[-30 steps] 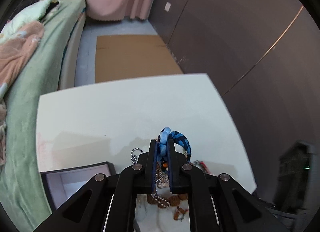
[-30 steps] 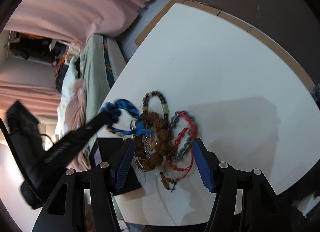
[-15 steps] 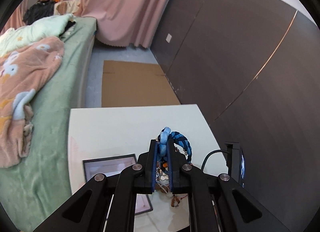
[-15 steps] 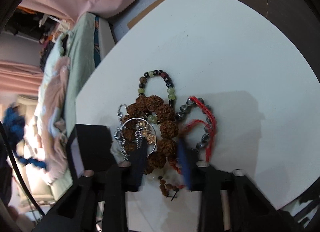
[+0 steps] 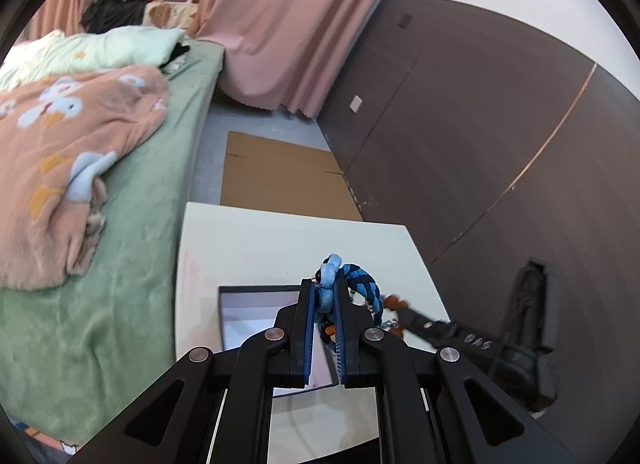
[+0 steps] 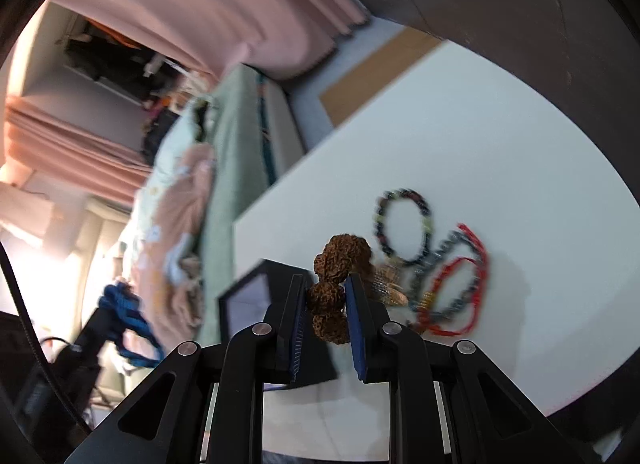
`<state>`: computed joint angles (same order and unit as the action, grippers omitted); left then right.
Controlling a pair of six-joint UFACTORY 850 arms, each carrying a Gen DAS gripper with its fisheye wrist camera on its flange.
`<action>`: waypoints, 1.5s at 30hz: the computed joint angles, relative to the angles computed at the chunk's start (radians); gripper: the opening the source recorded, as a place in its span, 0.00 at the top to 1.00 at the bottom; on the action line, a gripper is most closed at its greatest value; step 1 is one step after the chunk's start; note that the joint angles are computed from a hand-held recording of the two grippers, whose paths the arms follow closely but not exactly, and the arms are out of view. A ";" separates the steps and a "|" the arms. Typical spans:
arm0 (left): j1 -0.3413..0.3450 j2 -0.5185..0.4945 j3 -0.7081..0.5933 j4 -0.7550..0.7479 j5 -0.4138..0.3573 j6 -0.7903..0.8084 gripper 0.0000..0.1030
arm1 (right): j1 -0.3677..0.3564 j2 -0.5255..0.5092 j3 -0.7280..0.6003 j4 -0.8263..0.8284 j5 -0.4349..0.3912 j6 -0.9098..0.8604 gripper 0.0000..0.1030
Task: Organize jewelry
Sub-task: 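Carry the blue necklace into the black box with the left gripper while the right grasps the brown bead bracelet, then lower the brown bead bracelet into the black box and open the right gripper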
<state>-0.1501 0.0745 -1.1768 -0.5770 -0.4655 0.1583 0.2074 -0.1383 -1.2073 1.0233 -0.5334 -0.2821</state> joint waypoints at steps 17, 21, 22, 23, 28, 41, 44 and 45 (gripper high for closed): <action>0.074 0.020 0.069 -0.265 -0.009 0.168 0.88 | 0.036 0.062 -0.022 0.257 0.022 -0.383 0.80; 0.098 0.034 0.086 -0.324 -0.013 0.197 0.88 | 0.057 0.046 -0.062 0.257 0.001 -0.424 0.80; 0.102 0.038 0.088 -0.327 -0.011 0.196 0.88 | 0.065 0.038 -0.077 0.254 -0.008 -0.431 0.80; 0.110 0.044 0.093 -0.333 -0.011 0.196 0.87 | 0.070 0.033 -0.087 0.252 -0.013 -0.437 0.80; 0.133 0.084 0.124 -0.330 0.021 0.159 0.43 | 0.093 0.003 -0.136 0.262 -0.057 -0.481 0.79; 0.065 0.110 0.133 -0.209 0.074 0.064 0.28 | 0.034 0.036 -0.059 0.214 -0.075 -0.380 0.47; 0.037 0.099 0.127 -0.162 0.075 0.028 0.28 | 0.012 0.040 -0.047 0.118 -0.063 -0.271 0.47; 0.025 0.096 0.124 -0.138 0.077 0.011 0.28 | 0.005 0.037 -0.045 0.099 -0.066 -0.244 0.47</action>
<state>-0.1246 0.1701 -1.0527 -0.7147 -0.3888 0.1696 0.2120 -0.1009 -1.2523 1.1219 -0.5990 -0.5260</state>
